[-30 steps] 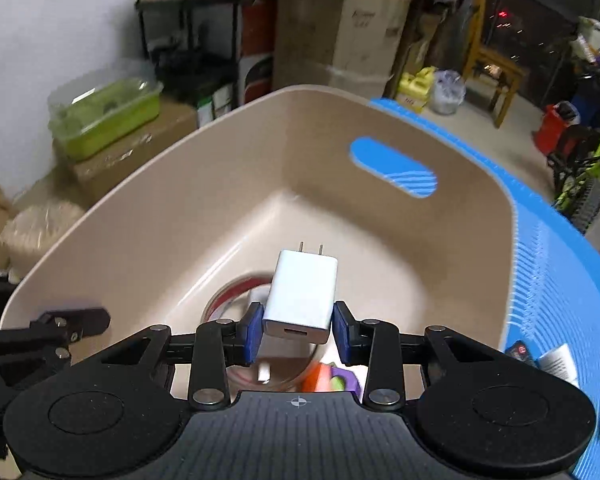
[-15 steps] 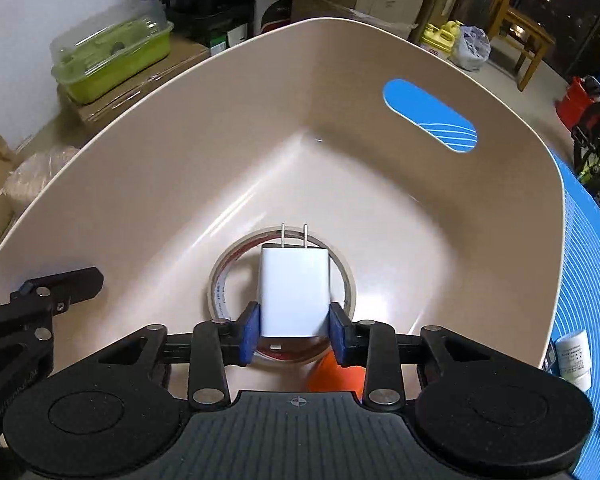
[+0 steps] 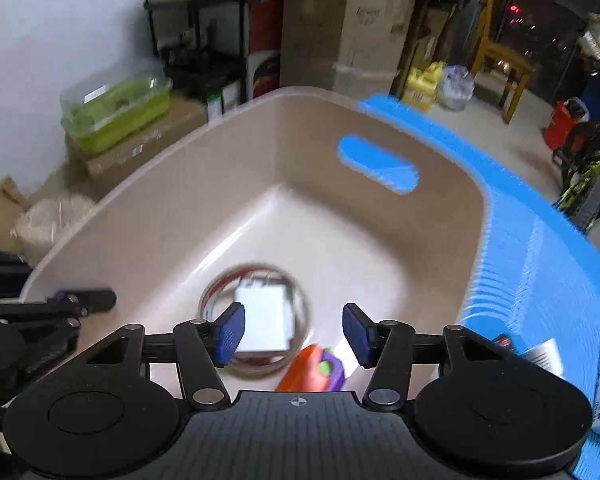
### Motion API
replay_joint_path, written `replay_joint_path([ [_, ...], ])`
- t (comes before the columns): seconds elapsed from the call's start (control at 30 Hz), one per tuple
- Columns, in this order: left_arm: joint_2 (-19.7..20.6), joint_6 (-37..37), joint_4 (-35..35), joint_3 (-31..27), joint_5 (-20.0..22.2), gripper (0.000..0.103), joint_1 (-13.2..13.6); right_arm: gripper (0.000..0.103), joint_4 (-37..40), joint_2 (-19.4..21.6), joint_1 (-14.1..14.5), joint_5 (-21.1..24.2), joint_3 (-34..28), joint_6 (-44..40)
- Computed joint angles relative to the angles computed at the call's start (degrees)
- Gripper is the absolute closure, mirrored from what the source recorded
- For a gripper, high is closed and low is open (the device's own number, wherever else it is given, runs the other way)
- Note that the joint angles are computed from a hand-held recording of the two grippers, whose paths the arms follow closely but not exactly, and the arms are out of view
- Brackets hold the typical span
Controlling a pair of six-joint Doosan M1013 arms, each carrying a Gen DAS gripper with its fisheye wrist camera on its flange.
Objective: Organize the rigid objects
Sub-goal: 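Move the right gripper back to the green ointment tin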
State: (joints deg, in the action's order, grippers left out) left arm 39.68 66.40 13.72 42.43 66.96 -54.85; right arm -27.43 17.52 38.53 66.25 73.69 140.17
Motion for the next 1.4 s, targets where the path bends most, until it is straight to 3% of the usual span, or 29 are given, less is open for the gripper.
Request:
replay_joint_path([
  [0.23,-0.2,0.0,-0.1,0.2,-0.1,0.097,0.1,0.039,-8.2,-5.7,0.5,-0.7,5.0,10.1],
  [0.6,-0.2,0.1,0.0,0.2,-0.1,0.096,0.1,0.039,-11.7,-11.7,0.7,5.2,14.4,21.1],
  [0.97,-0.3,0.3,0.2,0.3,0.1,0.096,0.1,0.038,-11.2,-13.4,-1.7,5.1,23.0,30.2],
  [1.4,-0.4,0.3,0.3,0.4,0.2,0.096,0.1,0.038,-11.0,-12.0,-4.1,2.2,25.9,30.1],
])
